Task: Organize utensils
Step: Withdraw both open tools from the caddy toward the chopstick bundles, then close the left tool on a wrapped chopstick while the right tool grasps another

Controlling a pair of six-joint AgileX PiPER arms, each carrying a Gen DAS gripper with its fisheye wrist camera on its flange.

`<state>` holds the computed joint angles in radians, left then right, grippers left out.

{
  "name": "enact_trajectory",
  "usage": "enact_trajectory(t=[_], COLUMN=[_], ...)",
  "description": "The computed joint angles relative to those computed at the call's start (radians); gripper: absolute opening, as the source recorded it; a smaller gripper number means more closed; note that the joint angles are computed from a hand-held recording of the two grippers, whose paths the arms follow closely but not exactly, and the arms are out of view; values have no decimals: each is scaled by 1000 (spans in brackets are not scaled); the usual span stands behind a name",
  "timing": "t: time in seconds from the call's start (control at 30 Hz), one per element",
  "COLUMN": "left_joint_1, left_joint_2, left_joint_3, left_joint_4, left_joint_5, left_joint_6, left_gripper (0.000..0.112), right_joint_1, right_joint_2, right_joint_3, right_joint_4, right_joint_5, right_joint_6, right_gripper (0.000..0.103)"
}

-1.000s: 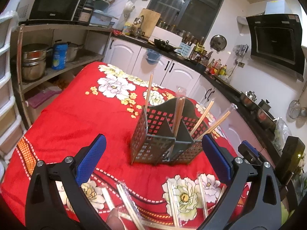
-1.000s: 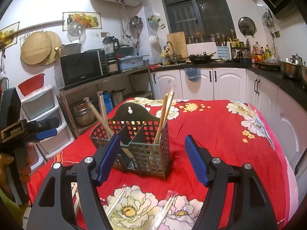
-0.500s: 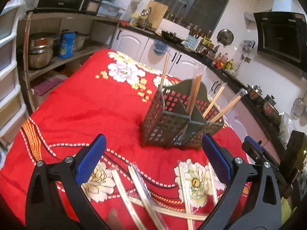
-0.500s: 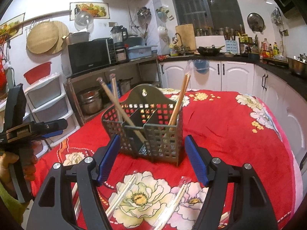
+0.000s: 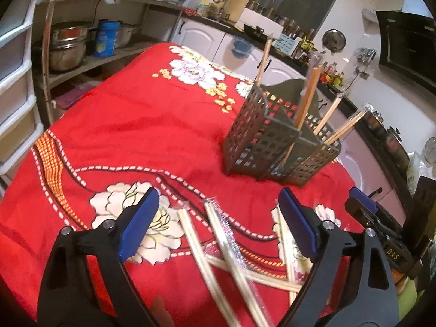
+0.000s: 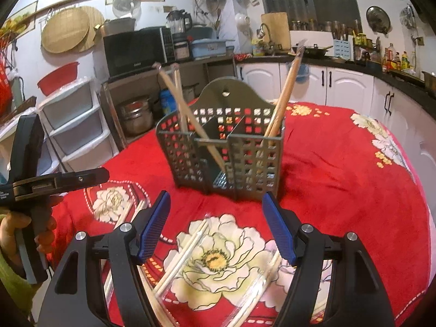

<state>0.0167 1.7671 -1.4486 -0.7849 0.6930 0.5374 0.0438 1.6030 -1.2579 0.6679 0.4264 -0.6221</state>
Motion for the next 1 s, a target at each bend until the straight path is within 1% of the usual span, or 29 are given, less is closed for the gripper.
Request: enact_trajectory(t=[0.03, 0.1, 0.2, 0.27, 0.37, 0.43, 0.53, 0.6, 0.77, 0.8, 0.87, 1.0], left_joint_1=[2, 10, 14, 17, 27, 34, 38, 34, 16, 12, 6, -19], left_joint_2=[3, 8, 26, 36, 55, 71, 97, 110, 123, 127, 134, 167], left_joint_3=[3, 10, 0, -7, -11, -17, -31, -29, -36, -43, -54, -108], left_joint_4=[5, 17, 47, 61, 64, 51, 45, 48, 70, 81, 97, 172], left_joint_5=[0, 5, 14, 25, 39, 52, 76, 80, 67, 67, 66, 64], left_joint_6=[-3, -8, -33, -50, -53, -48, -59, -59, -61, -69, -78, -121], left_gripper=[76, 68, 58, 54, 53, 47, 45, 40, 40, 38, 37, 25], right_joint_1=[4, 16, 35, 48, 65, 74, 88, 96, 115, 117, 124, 130], right_joint_2=[4, 16, 37, 60, 102, 127, 166, 189, 253, 263, 286, 317], right_joint_3=[-1, -12, -31, -54, -90, -111, -146, -168, -238, -250, -274, -325], right_joint_4=[-10, -41, -94, -147, -214, -244, -281, -302, -359, -366, -389, -415], right_joint_5=[3, 15, 31, 55, 98, 122, 150, 167, 224, 235, 251, 283], right_joint_6=[9, 34, 84, 131, 196, 227, 261, 281, 337, 346, 369, 404], right_gripper=[67, 67, 67, 67, 67, 67, 67, 66, 56, 54, 53, 52])
